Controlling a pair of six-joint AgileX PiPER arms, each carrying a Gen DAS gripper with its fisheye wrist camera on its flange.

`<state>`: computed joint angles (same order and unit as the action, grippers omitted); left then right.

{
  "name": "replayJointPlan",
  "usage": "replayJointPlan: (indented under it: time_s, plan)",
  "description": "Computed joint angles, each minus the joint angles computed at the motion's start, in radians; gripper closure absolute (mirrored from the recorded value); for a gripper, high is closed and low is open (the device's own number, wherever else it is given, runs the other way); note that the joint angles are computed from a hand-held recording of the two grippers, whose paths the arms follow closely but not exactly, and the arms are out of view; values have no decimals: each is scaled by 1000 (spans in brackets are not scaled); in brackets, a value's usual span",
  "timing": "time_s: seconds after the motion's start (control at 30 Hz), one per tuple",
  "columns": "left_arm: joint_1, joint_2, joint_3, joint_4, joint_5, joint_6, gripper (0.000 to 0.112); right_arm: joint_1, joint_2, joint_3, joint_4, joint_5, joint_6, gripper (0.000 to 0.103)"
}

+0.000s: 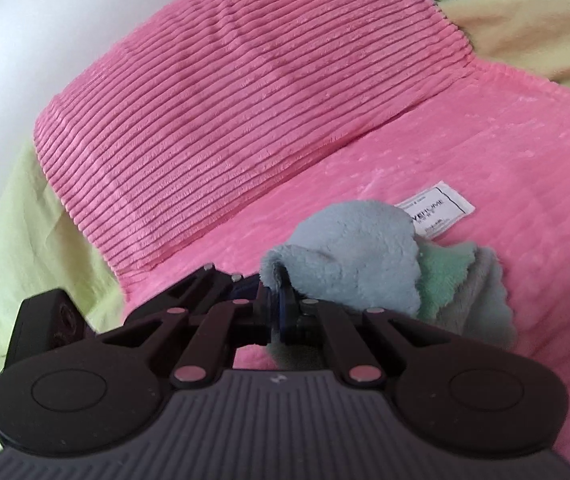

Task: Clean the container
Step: 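Rub the cloth around the jar rim and inner edge with the right gripper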

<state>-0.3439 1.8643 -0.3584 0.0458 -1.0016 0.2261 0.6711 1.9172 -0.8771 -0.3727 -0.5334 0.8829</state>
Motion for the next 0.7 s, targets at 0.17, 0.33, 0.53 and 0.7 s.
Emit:
replayJointPlan:
  time_s: [0.17, 0.33, 0.53, 0.7]
  plan:
    - [3, 1, 5, 3, -7, -1, 27, 33, 47, -58, 203, 10, -190, 103]
    - [13, 3, -3, 14, -3, 7, 27, 69, 38, -54, 528, 24, -535, 103]
    - [26, 4, -4, 33, -4, 5, 27, 31, -25, 19, 481, 51, -493, 103]
    - [21, 6, -2, 25, -8, 10, 27, 21, -87, 62, 330, 117, -359, 102]
